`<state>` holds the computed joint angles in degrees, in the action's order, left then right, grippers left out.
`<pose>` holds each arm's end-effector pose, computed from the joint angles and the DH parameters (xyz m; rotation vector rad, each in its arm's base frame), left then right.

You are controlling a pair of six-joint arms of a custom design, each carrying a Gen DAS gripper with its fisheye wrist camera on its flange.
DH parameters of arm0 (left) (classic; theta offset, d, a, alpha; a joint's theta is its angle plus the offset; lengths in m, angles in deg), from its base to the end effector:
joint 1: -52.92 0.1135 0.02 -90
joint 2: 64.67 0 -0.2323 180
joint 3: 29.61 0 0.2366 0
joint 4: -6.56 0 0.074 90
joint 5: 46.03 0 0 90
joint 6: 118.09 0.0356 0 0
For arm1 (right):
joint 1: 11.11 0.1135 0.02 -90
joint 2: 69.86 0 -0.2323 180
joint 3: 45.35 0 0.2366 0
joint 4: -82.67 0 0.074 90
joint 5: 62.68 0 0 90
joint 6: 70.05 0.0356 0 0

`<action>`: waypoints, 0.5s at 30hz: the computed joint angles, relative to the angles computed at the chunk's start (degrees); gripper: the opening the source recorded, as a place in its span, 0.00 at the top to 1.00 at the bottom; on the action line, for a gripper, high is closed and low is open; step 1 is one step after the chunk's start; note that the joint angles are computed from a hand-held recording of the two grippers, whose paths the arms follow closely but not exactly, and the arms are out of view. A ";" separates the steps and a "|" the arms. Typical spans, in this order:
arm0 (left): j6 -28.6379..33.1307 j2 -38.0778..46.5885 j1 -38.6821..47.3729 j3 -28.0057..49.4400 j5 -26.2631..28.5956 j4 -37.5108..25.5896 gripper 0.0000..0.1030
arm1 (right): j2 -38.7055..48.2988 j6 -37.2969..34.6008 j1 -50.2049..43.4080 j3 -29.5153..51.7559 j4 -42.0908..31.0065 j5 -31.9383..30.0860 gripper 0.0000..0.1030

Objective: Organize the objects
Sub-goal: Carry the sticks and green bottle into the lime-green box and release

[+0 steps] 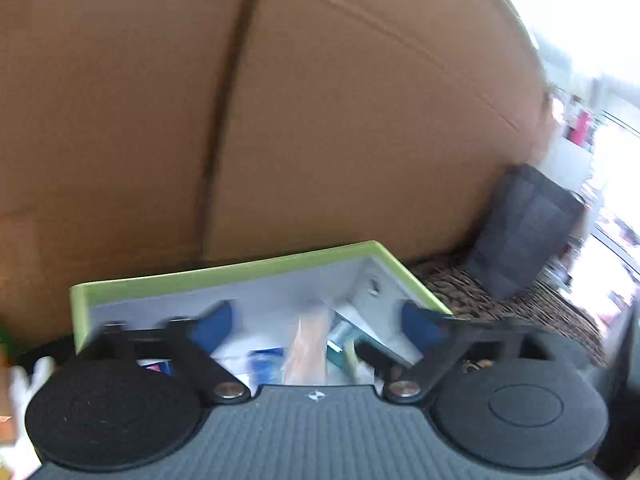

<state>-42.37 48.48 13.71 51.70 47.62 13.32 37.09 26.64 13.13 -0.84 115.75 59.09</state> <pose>0.3174 -0.2619 0.1558 0.4876 2.0116 -0.6513 0.2704 0.1012 0.0748 0.0236 2.0083 -0.2344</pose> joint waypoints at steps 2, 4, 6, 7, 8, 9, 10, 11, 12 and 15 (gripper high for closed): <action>2.74 -2.63 0.15 -5.28 -0.42 5.30 0.06 | 2.74 -2.60 2.96 -2.35 8.46 5.68 0.03; 4.86 -5.48 0.26 -9.66 -0.80 7.42 0.06 | 3.58 -2.91 5.03 -3.57 11.42 9.05 0.00; 4.91 -8.06 0.56 -13.23 -0.99 8.61 0.06 | 2.54 -1.63 6.14 -4.17 9.97 9.50 0.00; 4.78 -9.12 1.12 -14.24 -0.26 8.59 0.06 | 1.45 -0.73 6.81 -4.28 8.08 9.82 0.00; 4.54 -10.27 1.63 -15.87 0.20 9.04 0.06 | 0.26 0.09 7.74 -4.39 6.16 10.74 0.00; 4.17 -12.23 1.93 -18.43 0.42 9.76 0.06 | -0.49 0.52 8.59 -4.54 5.41 11.73 0.00; 3.85 -13.43 1.97 -19.84 0.48 10.14 0.06 | -1.18 1.16 10.25 -5.59 5.83 13.29 0.00; 3.52 -15.12 2.15 -22.00 0.46 10.82 0.06 | -2.47 1.84 11.69 -6.42 5.45 14.26 0.00; 3.25 -17.76 2.66 -24.66 0.44 10.94 0.06 | -3.60 2.60 12.88 -6.99 4.72 14.90 0.00; 1.23 -23.99 4.09 -31.82 0.75 12.90 0.06 | -7.42 5.85 17.14 -8.41 0.03 16.49 0.00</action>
